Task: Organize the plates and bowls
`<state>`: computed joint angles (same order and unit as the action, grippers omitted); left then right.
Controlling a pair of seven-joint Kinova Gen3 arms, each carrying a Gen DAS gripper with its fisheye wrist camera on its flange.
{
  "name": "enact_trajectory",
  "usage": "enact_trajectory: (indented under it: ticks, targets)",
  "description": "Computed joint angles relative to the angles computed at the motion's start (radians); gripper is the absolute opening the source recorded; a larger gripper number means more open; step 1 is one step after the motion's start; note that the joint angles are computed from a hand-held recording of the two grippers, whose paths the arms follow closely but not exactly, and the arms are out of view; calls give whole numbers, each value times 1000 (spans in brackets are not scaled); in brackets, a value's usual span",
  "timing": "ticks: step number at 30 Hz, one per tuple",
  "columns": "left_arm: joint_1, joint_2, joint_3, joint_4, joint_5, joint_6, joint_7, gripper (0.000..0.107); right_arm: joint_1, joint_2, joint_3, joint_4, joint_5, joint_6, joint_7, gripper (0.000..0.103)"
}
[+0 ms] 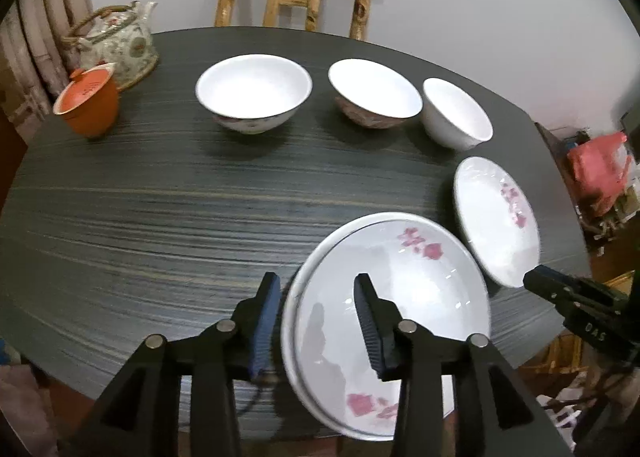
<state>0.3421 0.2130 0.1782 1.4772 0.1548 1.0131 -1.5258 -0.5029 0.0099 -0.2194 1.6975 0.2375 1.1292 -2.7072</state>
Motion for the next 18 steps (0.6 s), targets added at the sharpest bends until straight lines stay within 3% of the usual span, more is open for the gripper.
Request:
enact_trajectory:
  ticks: [10, 18]
  targets:
    - [-7, 124, 37, -172, 134, 95, -48, 50, 98, -93, 38, 100, -65, -58, 55, 26]
    - [23, 257, 47, -326, 193, 173, -1, 54, 208, -152, 83, 196, -162, -127, 146, 26]
